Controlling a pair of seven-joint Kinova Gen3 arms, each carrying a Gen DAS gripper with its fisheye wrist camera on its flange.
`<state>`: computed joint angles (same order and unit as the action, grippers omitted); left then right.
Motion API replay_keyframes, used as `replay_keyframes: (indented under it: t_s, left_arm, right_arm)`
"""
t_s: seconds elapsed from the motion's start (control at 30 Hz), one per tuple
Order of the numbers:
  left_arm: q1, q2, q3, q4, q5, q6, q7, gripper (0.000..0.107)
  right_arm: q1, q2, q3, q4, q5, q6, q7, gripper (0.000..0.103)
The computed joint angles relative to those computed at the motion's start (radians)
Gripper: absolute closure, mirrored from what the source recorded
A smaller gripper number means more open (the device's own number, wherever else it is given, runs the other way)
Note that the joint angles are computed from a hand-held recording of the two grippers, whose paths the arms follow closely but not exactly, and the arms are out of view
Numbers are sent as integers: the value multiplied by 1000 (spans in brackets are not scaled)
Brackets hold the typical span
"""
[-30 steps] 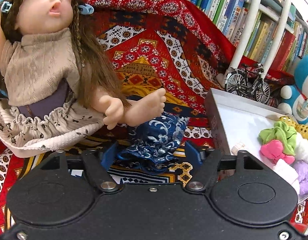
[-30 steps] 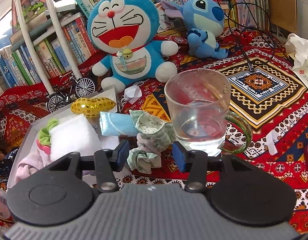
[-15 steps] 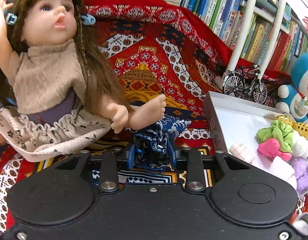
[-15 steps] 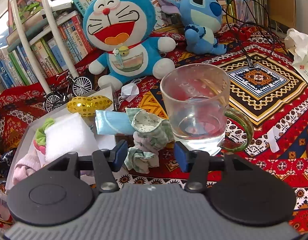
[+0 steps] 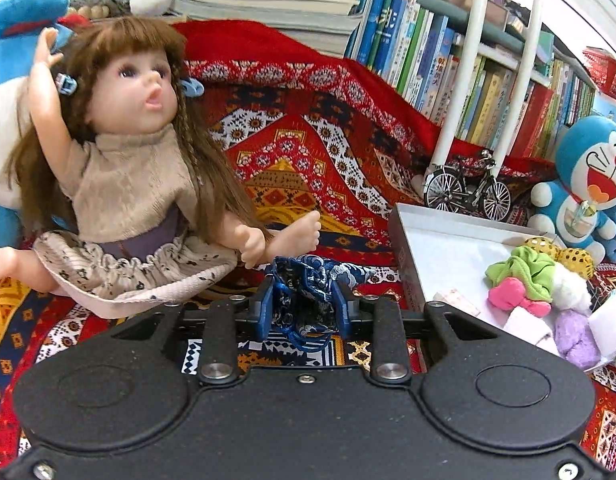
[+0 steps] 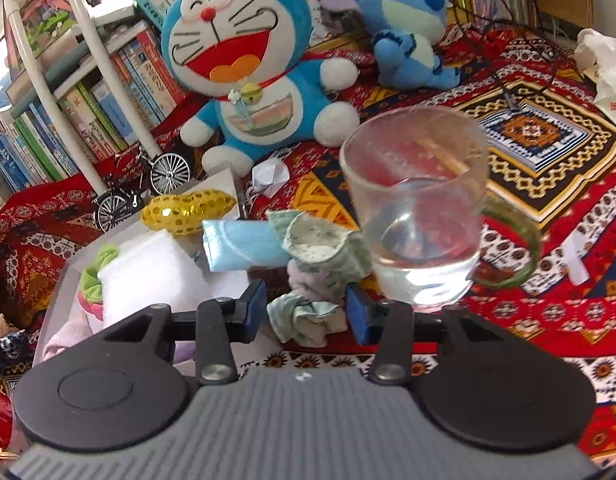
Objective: Organize soft objects
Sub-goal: 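Grasp the blue patterned cloth with the left tool while the right tool grasps the green cloth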
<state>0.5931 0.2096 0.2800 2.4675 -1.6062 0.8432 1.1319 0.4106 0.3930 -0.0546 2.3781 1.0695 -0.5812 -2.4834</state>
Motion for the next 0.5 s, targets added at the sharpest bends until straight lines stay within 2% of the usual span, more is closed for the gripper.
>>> replay_keyframes:
  t_s: [0.13, 0.27, 0.5]
  left_arm:
    - [19, -10, 7, 4, 24, 26, -1, 79]
    - [38, -20, 15, 9, 42, 50, 4, 80]
    - [70, -44, 25, 7, 86, 93, 7, 80]
  right_arm:
    - [-14, 15, -2, 13, -80, -1, 40, 68]
    - [4, 3, -2, 36, -87, -27, 90, 71]
    - [37, -50, 20, 83, -39, -102, 131, 72]
